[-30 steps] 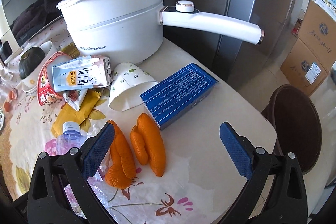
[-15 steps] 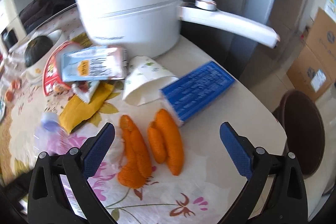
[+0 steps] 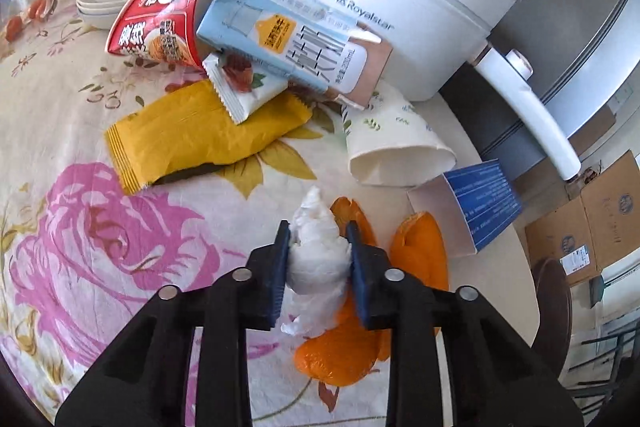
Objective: Collect trash
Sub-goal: 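Grasp another white tissue with the right tool, then carry the tissue to the bin and open the right tool while the left tool carries the bottle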
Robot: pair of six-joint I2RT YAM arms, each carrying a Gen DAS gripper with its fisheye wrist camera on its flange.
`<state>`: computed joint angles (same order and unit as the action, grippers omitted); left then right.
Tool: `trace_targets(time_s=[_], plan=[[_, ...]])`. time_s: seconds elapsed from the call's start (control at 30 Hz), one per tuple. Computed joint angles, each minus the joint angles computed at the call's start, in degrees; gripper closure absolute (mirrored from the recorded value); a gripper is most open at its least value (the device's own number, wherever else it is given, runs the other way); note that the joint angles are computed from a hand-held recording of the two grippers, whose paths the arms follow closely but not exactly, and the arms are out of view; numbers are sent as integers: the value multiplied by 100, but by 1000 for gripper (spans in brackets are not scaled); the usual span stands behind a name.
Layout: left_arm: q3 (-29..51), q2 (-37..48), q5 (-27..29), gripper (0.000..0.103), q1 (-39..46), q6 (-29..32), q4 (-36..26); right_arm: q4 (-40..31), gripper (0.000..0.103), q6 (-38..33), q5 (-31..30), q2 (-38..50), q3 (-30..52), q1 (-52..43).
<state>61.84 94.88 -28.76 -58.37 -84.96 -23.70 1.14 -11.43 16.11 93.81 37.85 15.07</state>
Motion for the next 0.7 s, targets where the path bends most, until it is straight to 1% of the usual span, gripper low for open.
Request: trace_targets(time_s=[0.07,0.13,0.2,0.3,0.4,0.5,0.57,0.7], plan=[[-41,-13,22,47,3,-4,3,107,84,-6,-138,-110,-63,2],[-32,8,-9,47,0,-16,-50,-34,84,164,-621,-280,-48,-145],[60,52,-113,47,-35,-3,-169,-445,84,423,-1463,-445,132,-514],[311,174,-350,47,-135,82,-412,-858,84,722,-2513,-720,301,-1028],[595,342,-573,47,-241,208,-613,-1138,84,910,-3252,-1013,386,-1460],[892,547,-751,47,-348,459,-695,-1320,84,951,-3628,-1203,438,-1770],[1079,672,-822,47,-404,601,-711,-1432,84,947,-3767,-1360,422,-1906],[1362,872,-806,47,-476,858,-571,-1430,84,736,-3722,-1722,285,-2188]])
